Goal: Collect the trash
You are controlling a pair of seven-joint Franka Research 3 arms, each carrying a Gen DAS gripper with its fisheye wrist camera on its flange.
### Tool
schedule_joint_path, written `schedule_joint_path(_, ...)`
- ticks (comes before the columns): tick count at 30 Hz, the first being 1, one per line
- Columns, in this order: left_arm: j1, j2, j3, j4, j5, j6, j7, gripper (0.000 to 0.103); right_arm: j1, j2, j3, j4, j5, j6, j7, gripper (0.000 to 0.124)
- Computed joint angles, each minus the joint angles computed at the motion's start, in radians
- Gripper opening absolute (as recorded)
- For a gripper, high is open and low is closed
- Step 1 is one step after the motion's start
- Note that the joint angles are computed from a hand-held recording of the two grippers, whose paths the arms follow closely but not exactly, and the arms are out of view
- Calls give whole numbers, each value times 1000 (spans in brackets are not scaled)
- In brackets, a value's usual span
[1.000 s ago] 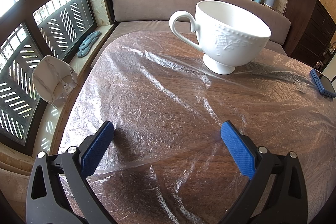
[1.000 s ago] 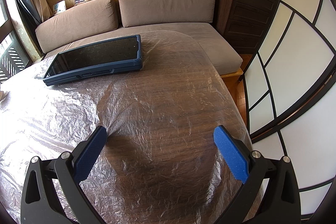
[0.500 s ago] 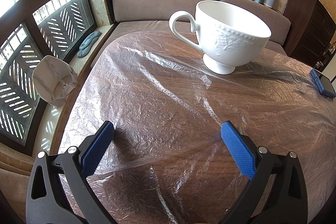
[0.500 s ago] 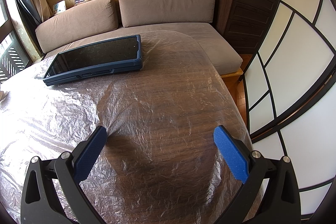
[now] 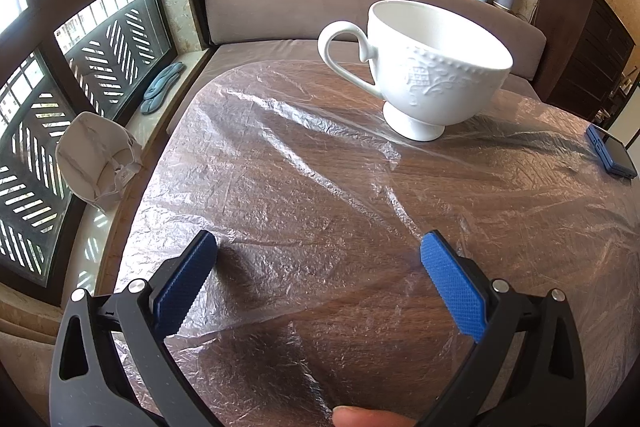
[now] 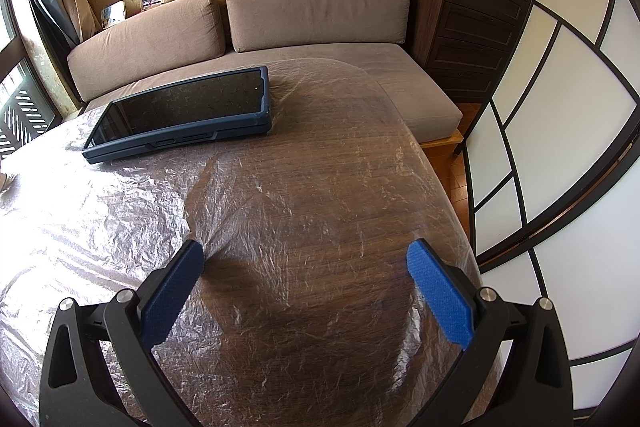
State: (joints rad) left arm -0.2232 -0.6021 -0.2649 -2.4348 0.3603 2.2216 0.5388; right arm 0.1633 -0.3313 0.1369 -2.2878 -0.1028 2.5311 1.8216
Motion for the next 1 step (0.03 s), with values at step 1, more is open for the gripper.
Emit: schedule_joint_path(1, 0, 0, 0, 1, 0, 0, 0, 102, 0, 0, 0, 0, 0, 0, 0, 99)
